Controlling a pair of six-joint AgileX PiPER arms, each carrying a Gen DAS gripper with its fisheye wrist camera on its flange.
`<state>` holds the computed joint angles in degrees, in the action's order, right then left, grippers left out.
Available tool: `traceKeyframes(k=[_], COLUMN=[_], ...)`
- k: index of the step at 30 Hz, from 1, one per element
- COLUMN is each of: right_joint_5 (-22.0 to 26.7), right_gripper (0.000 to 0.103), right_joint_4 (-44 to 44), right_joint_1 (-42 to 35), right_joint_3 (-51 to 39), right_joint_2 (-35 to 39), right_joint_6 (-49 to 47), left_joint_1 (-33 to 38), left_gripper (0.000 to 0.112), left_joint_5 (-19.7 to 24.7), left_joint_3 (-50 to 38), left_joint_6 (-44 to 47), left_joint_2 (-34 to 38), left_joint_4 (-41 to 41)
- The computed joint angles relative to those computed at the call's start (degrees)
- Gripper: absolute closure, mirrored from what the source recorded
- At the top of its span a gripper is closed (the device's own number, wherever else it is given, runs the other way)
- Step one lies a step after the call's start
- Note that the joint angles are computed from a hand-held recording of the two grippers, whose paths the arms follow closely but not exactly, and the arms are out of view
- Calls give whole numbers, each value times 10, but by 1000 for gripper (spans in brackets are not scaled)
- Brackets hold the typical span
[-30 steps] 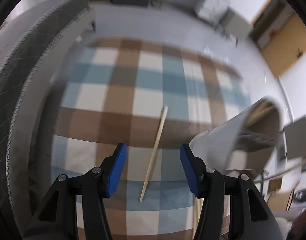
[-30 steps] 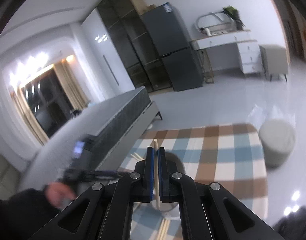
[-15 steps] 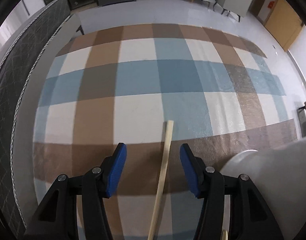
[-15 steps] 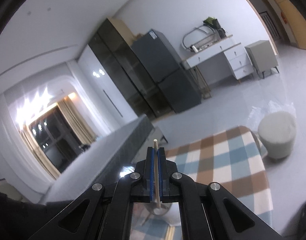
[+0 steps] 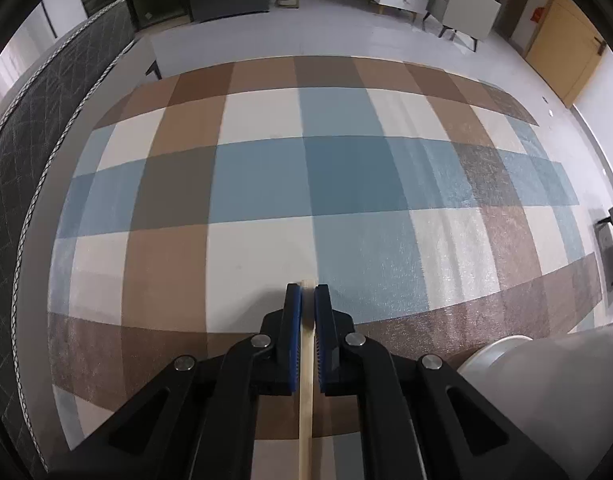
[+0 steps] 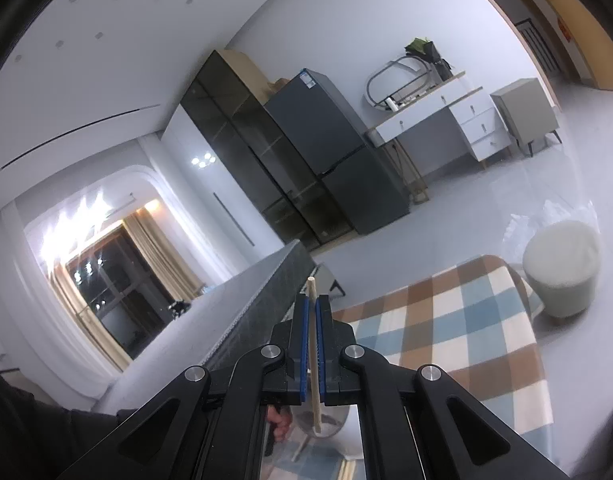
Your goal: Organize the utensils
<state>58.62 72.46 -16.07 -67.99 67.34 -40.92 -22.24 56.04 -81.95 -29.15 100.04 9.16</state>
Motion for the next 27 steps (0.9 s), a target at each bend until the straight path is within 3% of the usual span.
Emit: traceKeyframes(k=[5, 15, 19, 21, 27], right_joint_5=[-10, -34, -44, -54, -75], right_gripper=[100, 100, 100, 100, 101], right_joint_4=[-12, -29, -51, -68, -128], right_joint_1=[14, 30, 51, 64, 113], right_joint_3=[3, 2, -18, -24, -66], right_joint_2=[-8, -39, -46, -51, -43], right_joint_6=[3, 14, 30, 44, 93], left_joint_1=[6, 19, -3, -31, -156], left_gripper=[110, 110, 110, 110, 110], left_joint_5=[8, 35, 33, 33, 32], left_joint_3=[5, 25, 16, 1, -55], left_joint_6=[-33, -47, -96, -148, -347], left_joint_2=[-22, -184, -246, -271, -293], left_joint_4=[0, -56, -44, -8, 199])
